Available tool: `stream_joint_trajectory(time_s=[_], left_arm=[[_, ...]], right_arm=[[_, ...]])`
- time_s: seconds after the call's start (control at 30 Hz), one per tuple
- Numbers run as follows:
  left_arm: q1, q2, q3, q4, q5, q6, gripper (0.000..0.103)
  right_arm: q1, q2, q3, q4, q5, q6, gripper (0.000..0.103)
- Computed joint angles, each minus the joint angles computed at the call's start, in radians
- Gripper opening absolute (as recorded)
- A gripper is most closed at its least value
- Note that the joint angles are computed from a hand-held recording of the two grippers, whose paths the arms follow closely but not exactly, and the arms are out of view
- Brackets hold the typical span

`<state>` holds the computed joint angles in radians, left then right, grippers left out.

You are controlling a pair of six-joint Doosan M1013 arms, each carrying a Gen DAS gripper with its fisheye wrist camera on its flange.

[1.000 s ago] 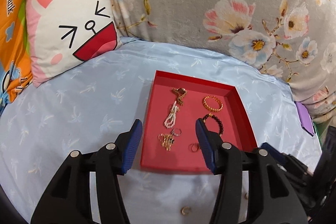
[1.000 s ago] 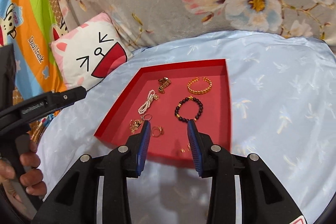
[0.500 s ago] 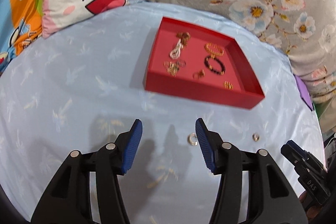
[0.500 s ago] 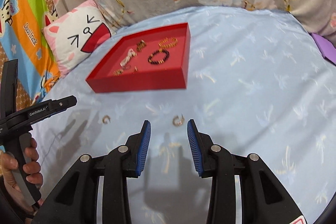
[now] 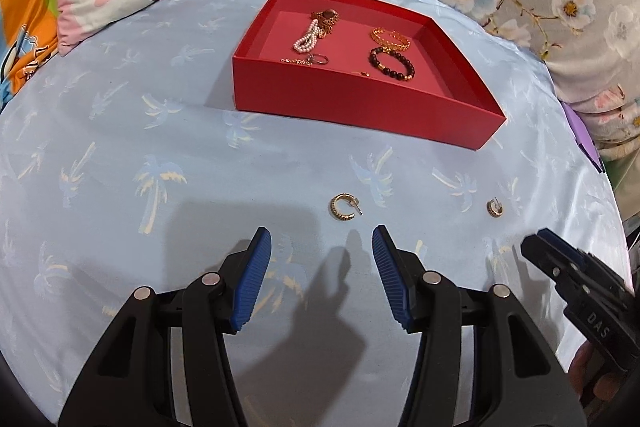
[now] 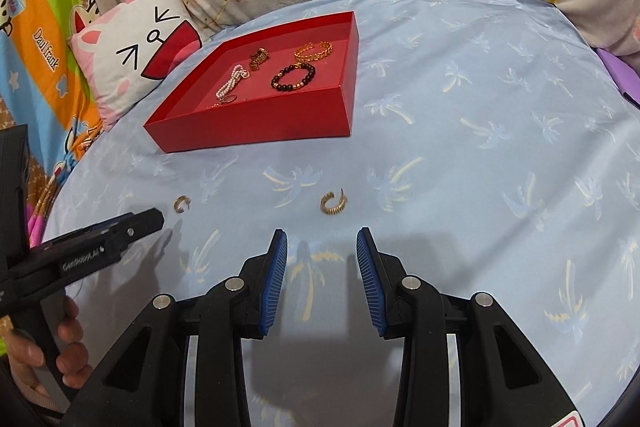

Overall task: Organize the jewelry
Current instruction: 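Move the right tool back to the gold hoop earring on the sheet, then grasp the gold hoop earring with the right tool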

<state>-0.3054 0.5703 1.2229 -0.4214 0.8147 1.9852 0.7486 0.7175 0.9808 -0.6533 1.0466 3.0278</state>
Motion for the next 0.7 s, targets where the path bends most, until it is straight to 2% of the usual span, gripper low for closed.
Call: stream_joint_trajectory(time_s=[0.43,0.7], left_arm=[[-0.001,0.016,-0.015,0.012,0.005,-0.021,0.051],[-0.006,0.015,-0.01,0.01,-0.008,0.008,0.051]], right_arm=[[-0.024,0.05,-0.061,0.02,0.037,-0.036,0.033],[-0.028,0.069,-0.092,0.017,0.062,-0.067,0.014]])
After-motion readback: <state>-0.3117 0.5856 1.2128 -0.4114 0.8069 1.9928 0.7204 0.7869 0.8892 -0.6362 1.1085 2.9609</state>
